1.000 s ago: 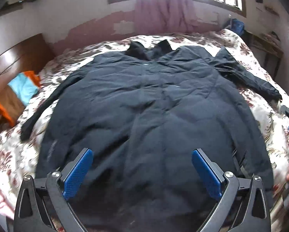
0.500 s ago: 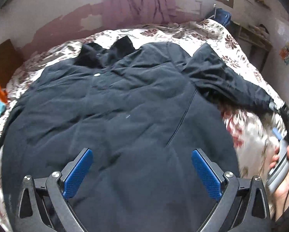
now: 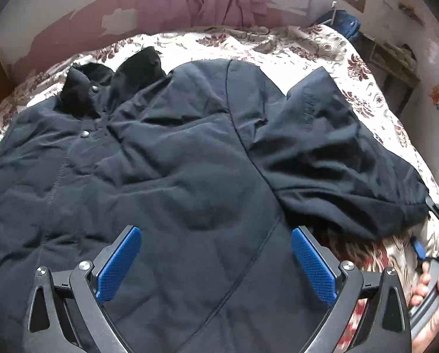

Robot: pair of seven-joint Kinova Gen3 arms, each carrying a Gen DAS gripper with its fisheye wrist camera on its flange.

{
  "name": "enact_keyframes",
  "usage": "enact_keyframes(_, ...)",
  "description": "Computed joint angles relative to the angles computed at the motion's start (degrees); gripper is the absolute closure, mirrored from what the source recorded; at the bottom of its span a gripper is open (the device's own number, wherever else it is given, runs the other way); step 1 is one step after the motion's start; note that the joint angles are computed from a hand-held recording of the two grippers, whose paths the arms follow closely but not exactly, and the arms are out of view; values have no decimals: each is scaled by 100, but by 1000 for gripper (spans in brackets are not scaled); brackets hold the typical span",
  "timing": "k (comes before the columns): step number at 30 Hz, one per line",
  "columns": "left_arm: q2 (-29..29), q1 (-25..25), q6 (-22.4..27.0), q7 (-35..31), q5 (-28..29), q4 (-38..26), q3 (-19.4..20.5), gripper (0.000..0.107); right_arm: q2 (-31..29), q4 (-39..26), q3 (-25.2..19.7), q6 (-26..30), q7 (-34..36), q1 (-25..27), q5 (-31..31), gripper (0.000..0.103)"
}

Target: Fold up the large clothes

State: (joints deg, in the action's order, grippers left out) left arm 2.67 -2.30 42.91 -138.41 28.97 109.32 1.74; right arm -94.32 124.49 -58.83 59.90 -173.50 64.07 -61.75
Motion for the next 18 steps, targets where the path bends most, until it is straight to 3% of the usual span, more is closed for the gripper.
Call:
enact_keyframes(2,130,98,-93,217,-108,-42,70,5,-80,99,-4,-117,11,-5,-123,33)
enact_keyframes(4,219,174,-173,408,-266,-55,124,5,-144,224,-38,-272,88,-20,-303,56)
enact_keyframes(7,271,191,-327,436,-305,49,170,4,-259,299,-26,-350,39,-49,-431,83)
enact_keyframes(9,350,155,-254,449,-277,10,179,4,-388,359,-6,-465,-8,-63,-529,94)
enact_keyframes(18,571,-281,799,288,-54,-499,118,4,-311,-503,431,212,-291,-45,779,98)
